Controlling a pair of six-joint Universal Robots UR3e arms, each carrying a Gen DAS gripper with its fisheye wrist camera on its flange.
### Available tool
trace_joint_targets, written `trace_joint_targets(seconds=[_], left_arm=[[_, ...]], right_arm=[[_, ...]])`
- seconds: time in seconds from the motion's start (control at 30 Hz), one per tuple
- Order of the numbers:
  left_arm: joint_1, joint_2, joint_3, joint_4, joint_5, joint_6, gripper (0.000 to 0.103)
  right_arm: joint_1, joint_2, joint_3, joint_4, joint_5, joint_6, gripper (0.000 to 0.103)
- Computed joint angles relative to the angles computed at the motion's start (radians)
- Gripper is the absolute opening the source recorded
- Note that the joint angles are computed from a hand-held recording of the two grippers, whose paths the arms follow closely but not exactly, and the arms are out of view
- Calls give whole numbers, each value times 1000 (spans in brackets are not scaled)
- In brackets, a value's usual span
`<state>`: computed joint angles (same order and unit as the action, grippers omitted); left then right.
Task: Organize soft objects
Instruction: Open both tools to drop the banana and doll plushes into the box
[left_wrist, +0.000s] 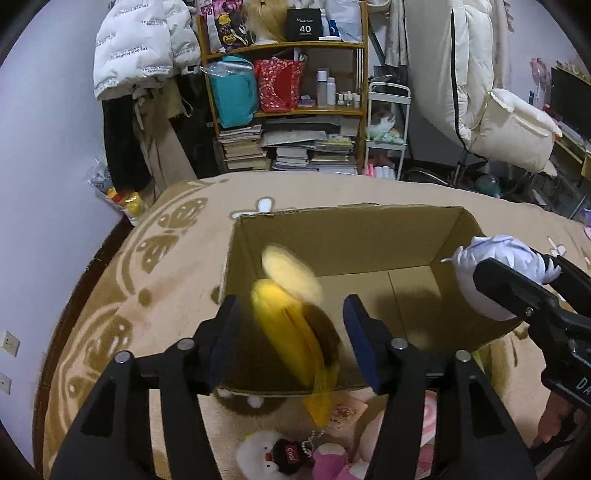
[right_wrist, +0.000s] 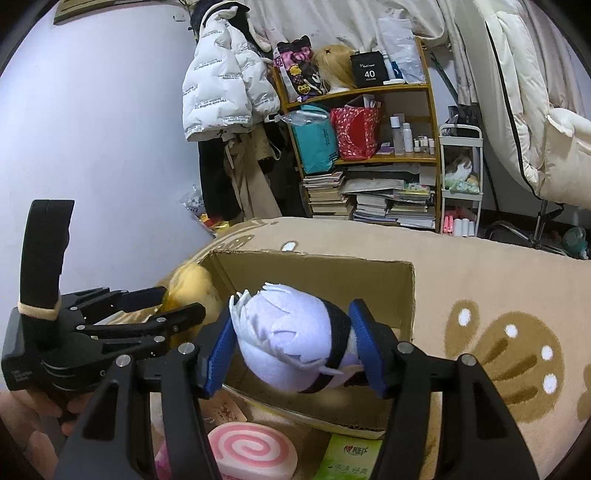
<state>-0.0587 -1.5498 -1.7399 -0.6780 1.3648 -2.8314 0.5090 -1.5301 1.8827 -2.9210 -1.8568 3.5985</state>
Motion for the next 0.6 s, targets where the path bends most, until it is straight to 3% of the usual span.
trace_joint_targets(seconds=[0.23,0.3,0.6], left_arm=[[5,14,-3,-3,13,5,76],[8,18,1,-9,16,4,80],[51,72,-3,-41,3,31,92]], right_arm=[[19,-7,-9,36,-14,-7,68],[26,-8,-10,37,-32,-2,82],[57,-55,-10,86,-83,22,95]])
